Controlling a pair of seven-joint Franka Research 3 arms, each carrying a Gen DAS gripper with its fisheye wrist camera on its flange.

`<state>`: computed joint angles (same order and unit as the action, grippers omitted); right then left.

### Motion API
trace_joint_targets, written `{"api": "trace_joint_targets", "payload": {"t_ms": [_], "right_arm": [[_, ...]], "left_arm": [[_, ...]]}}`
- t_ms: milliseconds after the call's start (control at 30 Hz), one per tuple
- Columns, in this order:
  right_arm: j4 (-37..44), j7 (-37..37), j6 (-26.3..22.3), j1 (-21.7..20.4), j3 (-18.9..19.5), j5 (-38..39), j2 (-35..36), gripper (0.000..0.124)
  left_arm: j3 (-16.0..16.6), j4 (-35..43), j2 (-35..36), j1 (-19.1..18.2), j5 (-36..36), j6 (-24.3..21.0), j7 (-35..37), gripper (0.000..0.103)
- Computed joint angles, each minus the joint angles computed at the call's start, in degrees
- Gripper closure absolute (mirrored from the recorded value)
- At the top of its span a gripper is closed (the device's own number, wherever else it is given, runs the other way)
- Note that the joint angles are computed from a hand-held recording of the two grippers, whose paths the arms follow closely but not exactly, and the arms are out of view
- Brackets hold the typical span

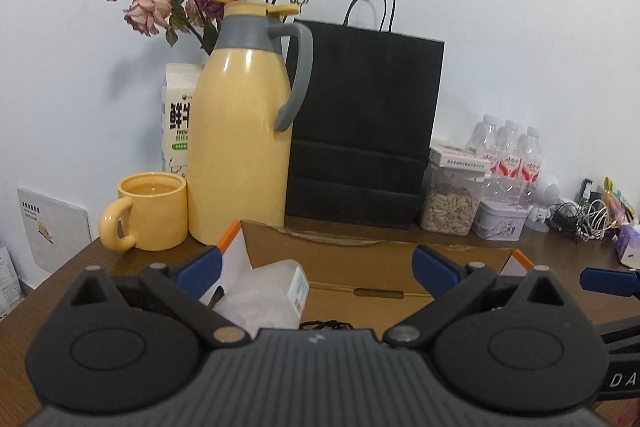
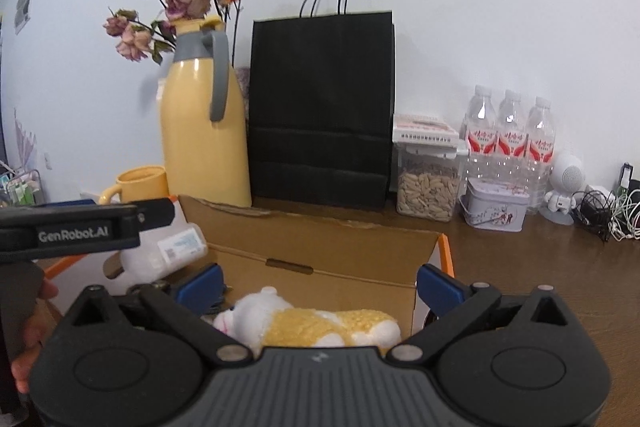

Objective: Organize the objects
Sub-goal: 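Lower both held items into the cardboard box and open both grippers, then withdraw both tools from the box toward the remaining items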

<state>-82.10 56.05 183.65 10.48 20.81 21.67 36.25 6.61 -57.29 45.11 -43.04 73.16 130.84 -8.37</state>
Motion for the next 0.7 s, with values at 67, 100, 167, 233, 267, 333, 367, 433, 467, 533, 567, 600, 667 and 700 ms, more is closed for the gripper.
{"api": "trace_joint_targets", "payload": {"t_ms": [67,100,167,233,267,333,367,433,467,533,567,600,667,700], "right_arm": [[-1.48,-0.67,1.48,-1.34,1.73,0.07,-0.71,0.021],[-2.29,-1.03,2.19,-2.33,2.95,-0.07,-1.05,0.021],[-4.42,-1.74,3.91,-5.29,6.52,-0.66,-1.82,0.021],[-7.17,-2.02,6.10,-9.11,10.91,-2.20,-2.65,0.021],[-8.74,-1.89,7.27,-11.57,13.65,-3.41,-2.99,0.021],[-12.00,-0.93,9.57,-16.04,18.30,-5.79,-3.91,0.021],[-13.43,-0.24,10.38,-18.19,20.39,-7.07,-4.31,0.021],[-16.52,1.42,11.72,-22.65,24.68,-9.80,-5.14,0.021],[-18.26,2.34,12.26,-25.41,27.29,-11.50,-5.45,0.021],[-21.43,4.25,13.32,-29.57,30.84,-14.24,-6.35,0.021],[-23.32,5.31,14.05,-31.47,32.24,-15.39,-7.15,0.021],[-24.84,6.32,14.41,-33.05,33.31,-16.49,-7.84,0.021],[-27.93,8.59,14.90,-36.04,35.09,-18.31,-9.54,0.021],[-29.55,9.85,15.10,-37.49,35.84,-19.03,-10.55,0.021]], "left_arm": [[0.54,-1.97,-1.45,-0.80,1.67,0.40,-1.76,0.000],[0.65,-3.16,-2.33,-1.15,2.73,0.61,-2.79,0.000],[0.46,-5.71,-4.30,-1.79,5.08,0.82,-4.92,0.000],[-0.18,-8.10,-6.23,-2.17,7.51,0.89,-6.43,0.000],[-0.61,-9.22,-7.15,-2.33,8.74,0.72,-7.07,0.000],[-1.64,-11.93,-9.30,-2.53,11.23,0.53,-8.69,0.000],[-2.28,-13.33,-10.39,-2.44,12.19,0.54,-9.36,0.000],[-3.68,-16.40,-12.72,-2.24,13.88,0.48,-10.73,0.000],[-4.39,-17.87,-13.77,-2.16,14.60,0.12,-11.38,0.000],[-5.86,-20.60,-15.70,-2.02,15.69,-1.11,-12.08,0.000],[-6.64,-21.70,-16.49,-1.87,15.97,-1.84,-12.25,0.000],[-7.45,-22.88,-17.33,-1.65,16.17,-2.46,-12.46,0.000],[-9.09,-25.55,-19.21,-1.19,16.36,-3.88,-13.18,0.000],[-9.93,-26.75,-20.03,-0.91,16.33,-4.59,-13.38,0.000]]}}
